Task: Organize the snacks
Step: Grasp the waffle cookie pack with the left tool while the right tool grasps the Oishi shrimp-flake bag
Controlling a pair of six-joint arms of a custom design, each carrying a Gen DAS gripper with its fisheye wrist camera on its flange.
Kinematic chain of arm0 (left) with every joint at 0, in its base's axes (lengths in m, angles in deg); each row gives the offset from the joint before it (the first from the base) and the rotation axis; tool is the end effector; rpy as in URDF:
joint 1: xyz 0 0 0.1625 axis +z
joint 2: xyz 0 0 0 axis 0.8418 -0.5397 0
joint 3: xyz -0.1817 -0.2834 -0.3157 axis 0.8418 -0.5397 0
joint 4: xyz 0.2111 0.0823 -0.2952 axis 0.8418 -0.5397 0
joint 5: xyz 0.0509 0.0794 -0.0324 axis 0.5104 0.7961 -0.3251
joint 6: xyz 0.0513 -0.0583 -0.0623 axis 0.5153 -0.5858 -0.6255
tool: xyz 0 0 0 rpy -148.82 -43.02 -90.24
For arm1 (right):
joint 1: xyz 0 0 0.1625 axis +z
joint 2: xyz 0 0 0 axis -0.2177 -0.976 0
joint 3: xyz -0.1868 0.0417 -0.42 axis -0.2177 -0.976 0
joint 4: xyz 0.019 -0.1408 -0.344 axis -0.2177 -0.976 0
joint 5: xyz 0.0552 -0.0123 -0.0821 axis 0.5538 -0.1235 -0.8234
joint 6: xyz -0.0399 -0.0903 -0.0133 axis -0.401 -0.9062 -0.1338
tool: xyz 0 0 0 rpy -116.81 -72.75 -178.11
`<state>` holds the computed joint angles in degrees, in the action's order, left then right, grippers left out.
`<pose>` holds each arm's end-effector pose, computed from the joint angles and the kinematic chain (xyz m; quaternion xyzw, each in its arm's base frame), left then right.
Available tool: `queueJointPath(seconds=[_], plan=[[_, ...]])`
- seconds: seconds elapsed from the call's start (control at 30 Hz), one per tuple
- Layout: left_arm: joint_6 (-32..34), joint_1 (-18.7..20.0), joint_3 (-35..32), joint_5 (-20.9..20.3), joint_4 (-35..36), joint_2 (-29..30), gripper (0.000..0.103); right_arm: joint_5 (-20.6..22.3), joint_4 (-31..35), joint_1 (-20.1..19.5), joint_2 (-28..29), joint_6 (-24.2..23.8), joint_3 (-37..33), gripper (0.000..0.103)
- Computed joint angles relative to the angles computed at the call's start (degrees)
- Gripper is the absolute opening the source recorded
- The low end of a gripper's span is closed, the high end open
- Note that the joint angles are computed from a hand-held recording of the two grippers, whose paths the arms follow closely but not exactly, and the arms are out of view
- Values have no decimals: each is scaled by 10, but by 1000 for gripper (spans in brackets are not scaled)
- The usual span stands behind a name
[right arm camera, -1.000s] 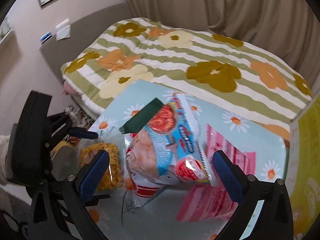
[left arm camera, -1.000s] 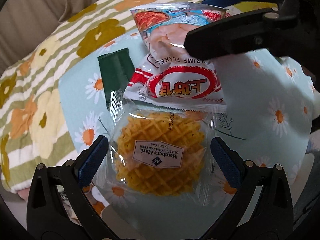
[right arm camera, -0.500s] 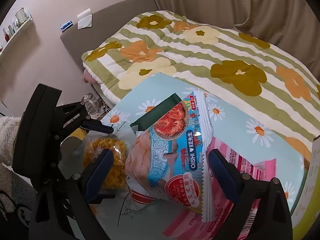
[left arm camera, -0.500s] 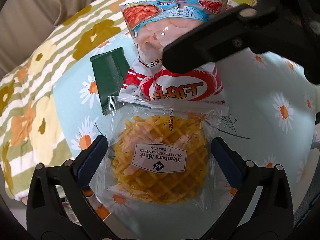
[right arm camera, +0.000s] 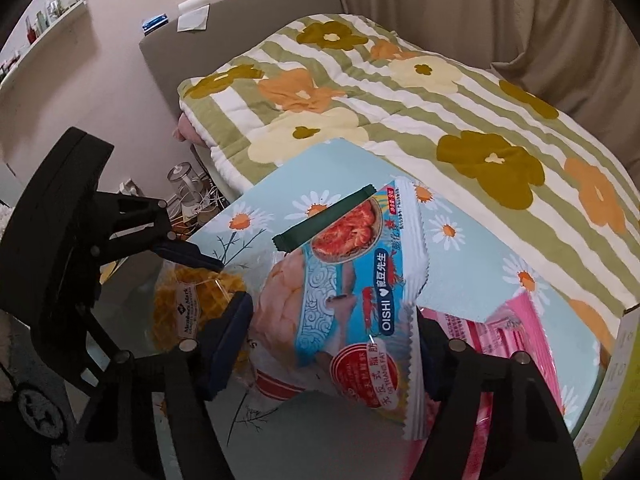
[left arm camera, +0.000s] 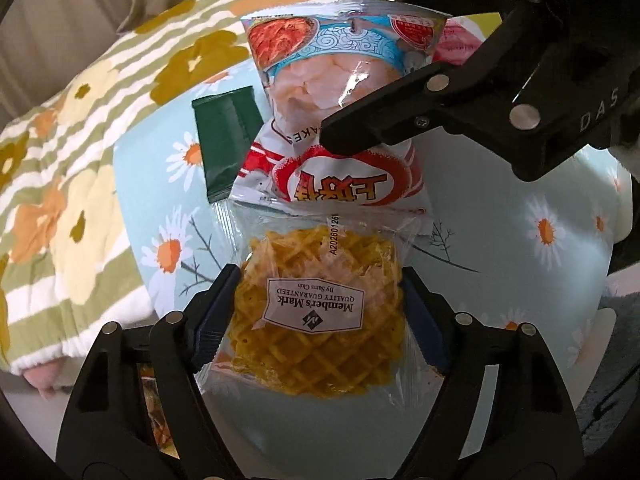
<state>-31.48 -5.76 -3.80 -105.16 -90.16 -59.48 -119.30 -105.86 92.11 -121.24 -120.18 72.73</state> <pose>-0.3031 -0.6675 -0.1059 0.5032 0.8314 0.0318 0.2334 -0.0079 -0.6281 0.2456 0.2788 -0.9165 0.1569 0.2400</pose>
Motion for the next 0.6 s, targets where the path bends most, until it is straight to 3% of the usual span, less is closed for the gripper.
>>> queueJointPath(seconds=[0.17, 0.6], plan=[[-31, 2, 4, -5, 11, -9, 76, 1, -20, 6, -6, -1, 14, 58], [-42, -22, 57, -23, -43, -59, 75, -7, -84, 30, -53, 44, 56, 57]])
